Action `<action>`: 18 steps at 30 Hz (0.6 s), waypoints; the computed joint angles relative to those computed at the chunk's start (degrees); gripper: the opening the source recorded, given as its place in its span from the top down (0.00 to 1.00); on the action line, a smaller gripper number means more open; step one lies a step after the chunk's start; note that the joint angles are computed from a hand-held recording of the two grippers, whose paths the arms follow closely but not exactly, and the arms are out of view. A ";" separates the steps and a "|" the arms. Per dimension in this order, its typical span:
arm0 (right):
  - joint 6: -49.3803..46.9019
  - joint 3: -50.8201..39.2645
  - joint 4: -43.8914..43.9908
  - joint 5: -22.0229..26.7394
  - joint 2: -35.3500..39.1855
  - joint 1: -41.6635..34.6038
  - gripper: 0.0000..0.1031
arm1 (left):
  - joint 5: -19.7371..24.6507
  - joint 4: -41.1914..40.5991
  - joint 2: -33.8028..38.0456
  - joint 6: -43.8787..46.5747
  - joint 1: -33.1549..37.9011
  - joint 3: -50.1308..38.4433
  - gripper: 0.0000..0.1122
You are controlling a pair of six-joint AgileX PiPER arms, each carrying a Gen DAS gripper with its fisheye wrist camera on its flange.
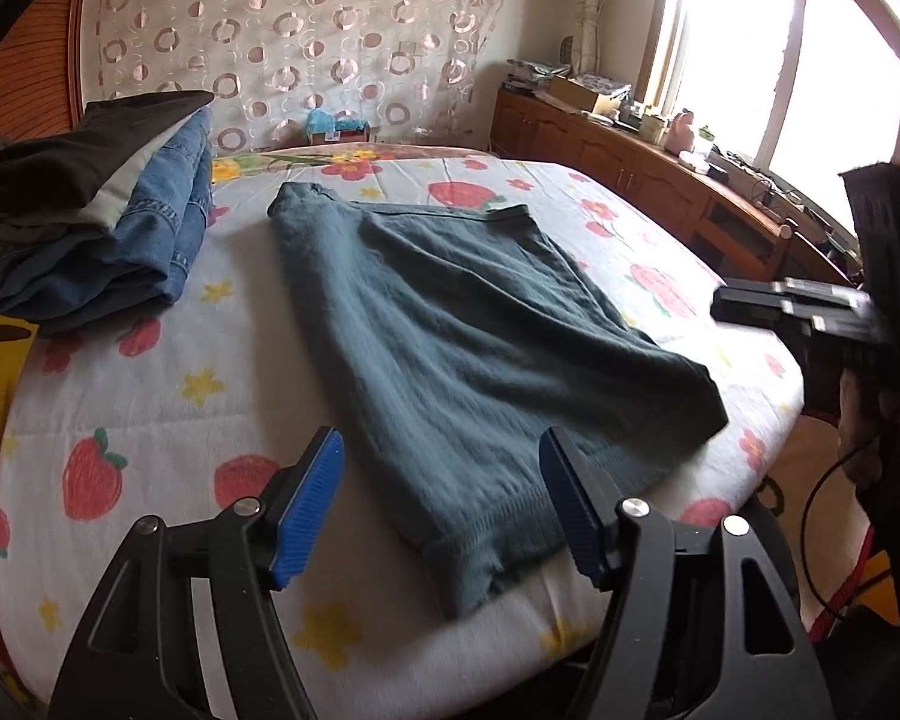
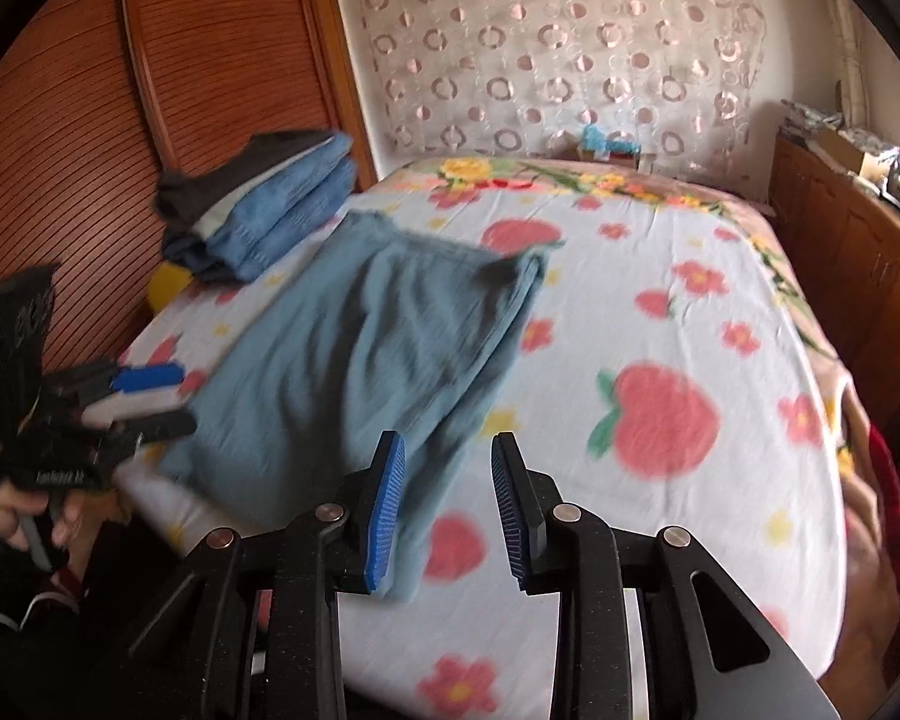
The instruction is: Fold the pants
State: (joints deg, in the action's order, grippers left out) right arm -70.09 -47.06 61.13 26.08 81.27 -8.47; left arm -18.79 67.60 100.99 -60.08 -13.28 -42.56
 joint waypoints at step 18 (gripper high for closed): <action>30.98 -45.17 -26.83 6.20 36.75 5.57 0.77 | -0.47 -9.88 8.14 7.79 0.46 -7.89 0.39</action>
